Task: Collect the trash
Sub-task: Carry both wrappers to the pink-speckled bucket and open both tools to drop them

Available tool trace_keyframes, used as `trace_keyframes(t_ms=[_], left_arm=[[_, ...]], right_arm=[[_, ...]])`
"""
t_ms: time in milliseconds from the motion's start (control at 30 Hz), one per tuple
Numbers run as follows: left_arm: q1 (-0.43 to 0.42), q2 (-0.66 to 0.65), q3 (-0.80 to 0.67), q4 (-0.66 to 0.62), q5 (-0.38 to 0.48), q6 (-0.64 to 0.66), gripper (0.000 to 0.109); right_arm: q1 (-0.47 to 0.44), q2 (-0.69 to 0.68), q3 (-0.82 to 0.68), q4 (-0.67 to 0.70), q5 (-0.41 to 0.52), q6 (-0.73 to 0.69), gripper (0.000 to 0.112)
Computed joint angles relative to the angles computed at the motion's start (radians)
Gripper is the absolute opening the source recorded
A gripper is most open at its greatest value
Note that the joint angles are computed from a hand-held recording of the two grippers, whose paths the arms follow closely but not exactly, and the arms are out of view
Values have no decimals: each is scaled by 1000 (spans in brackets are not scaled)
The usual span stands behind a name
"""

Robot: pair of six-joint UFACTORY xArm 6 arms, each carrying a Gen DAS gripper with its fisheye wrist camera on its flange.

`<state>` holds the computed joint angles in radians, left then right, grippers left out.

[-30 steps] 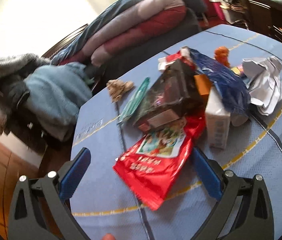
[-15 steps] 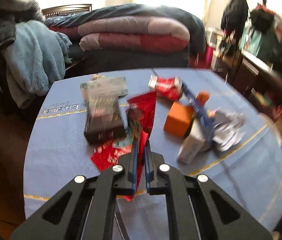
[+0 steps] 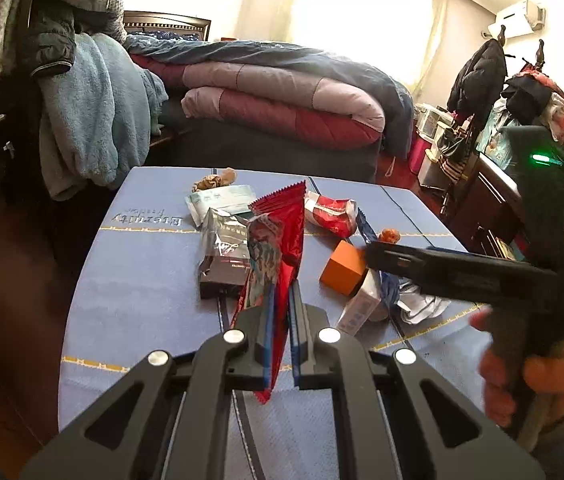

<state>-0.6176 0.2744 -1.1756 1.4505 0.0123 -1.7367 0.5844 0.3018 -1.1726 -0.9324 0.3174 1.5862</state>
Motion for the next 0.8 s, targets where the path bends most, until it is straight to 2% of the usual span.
trace_keyframes(t_ms=[100, 133, 233, 300, 367, 400, 500, 600, 800], left_arm=[[8, 7, -10, 41, -25, -36, 9], [11, 9, -15, 67, -27, -57, 9], [11, 12, -27, 110, -36, -92, 9], [9, 12, -38, 147, -45, -129, 9], [5, 11, -45, 174, -45, -155, 9], [2, 10, -49, 182, -48, -163, 9], [-20, 2, -54, 184, -37, -165, 9], [-39, -4, -60, 180, -35, -161, 9], [-90, -8, -87, 164, -46, -144, 9]], right_arm=[[-30, 48, -8, 175, -72, -112, 81], [-36, 48, 0, 185, -99, -117, 74], [-34, 28, 10, 172, -62, -87, 45], [-46, 4, 51, 185, -92, -83, 36], [-61, -20, 84, 121, -129, -7, 20], [-69, -39, 104, 74, -144, 41, 16], [-82, -97, 153, -62, -164, 174, 14], [-71, -173, 201, -193, -120, 291, 14], [-30, -329, 319, -241, -26, 325, 14]])
